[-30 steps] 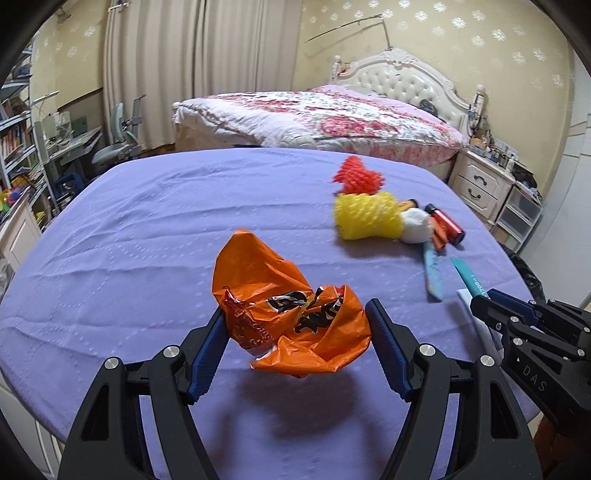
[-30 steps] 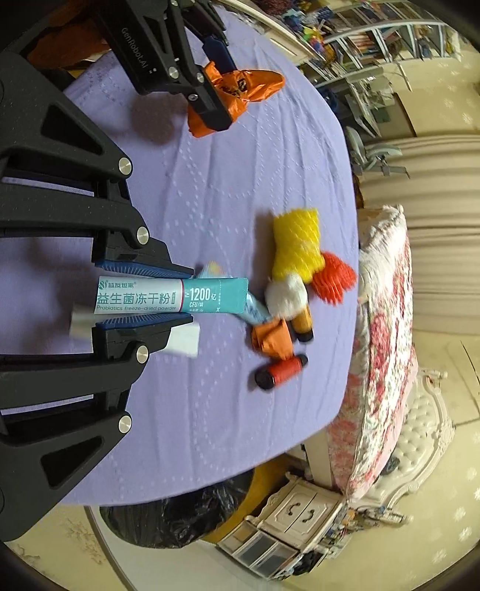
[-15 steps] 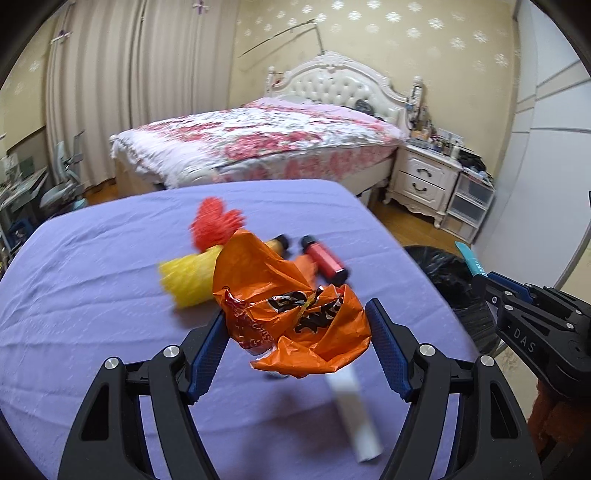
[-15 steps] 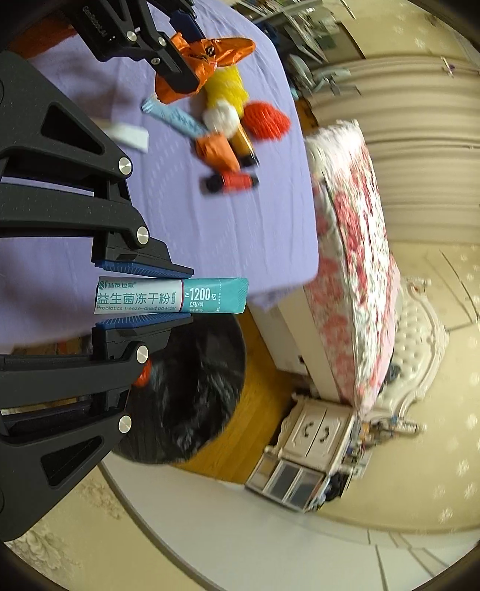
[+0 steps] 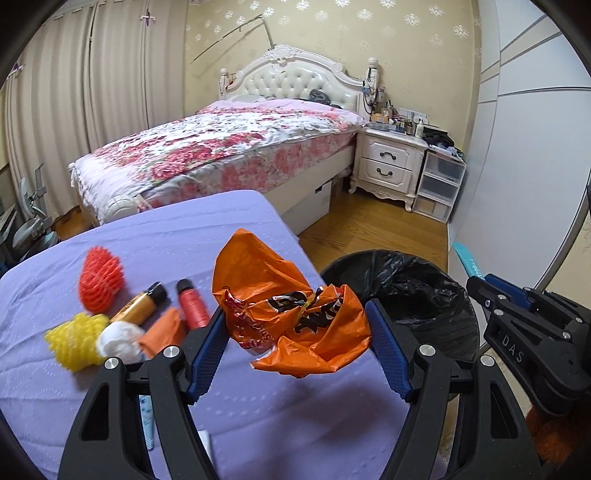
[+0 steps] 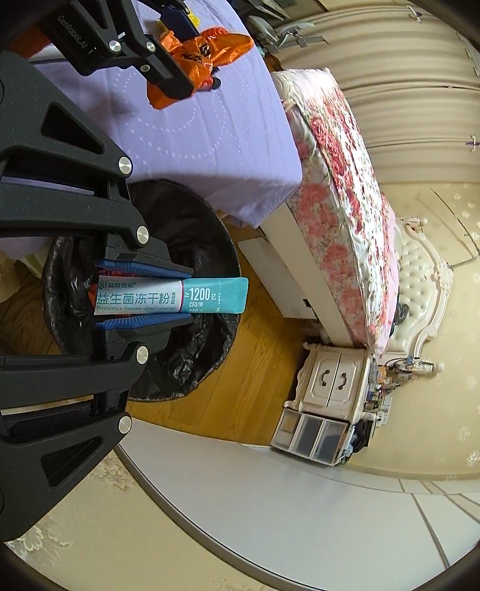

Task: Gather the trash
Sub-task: 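Carry the tube and orange bag over the bin and open both tools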

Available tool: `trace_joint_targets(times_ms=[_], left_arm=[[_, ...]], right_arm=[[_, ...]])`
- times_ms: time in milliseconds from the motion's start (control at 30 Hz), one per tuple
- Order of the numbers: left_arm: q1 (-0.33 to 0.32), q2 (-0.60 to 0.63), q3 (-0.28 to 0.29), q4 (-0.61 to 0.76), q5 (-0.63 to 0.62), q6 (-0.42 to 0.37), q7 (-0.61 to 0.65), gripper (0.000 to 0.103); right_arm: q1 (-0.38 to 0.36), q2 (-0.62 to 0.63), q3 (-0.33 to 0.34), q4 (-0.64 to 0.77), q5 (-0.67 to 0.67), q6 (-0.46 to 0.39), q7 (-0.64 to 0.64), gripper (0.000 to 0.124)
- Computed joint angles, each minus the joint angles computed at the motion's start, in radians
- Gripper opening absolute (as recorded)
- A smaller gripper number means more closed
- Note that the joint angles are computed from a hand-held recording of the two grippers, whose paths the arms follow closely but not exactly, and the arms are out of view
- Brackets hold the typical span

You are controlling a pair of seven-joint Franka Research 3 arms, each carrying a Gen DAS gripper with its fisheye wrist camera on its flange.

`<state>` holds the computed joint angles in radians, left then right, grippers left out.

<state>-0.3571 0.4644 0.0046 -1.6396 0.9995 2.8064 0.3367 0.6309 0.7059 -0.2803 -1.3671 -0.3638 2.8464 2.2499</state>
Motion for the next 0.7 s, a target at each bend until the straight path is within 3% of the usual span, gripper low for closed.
trace_joint_targets(times_ms=[300, 533, 700], left_arm=[[-0.012, 0.145, -0.023, 0.192, -0.123, -0.070, 0.172, 0.071], [-0.026, 0.194, -0.012, 0.252, -0.207, -0.093, 0.258, 0.072], [-0.035, 0.206, -0.003, 0.264, -0.237, -0.103, 0.283, 0.075]], right_arm=[[-0.044, 0.046, 0.027, 0.052, 0.056, -0.015, -0.033, 0.019], [-0.062, 0.072, 0.033, 0.083, 0.089, -0.031, -0.048, 0.020], [-0.059, 0.090, 0.023, 0.107, 0.097, -0.040, -0.038, 0.038]])
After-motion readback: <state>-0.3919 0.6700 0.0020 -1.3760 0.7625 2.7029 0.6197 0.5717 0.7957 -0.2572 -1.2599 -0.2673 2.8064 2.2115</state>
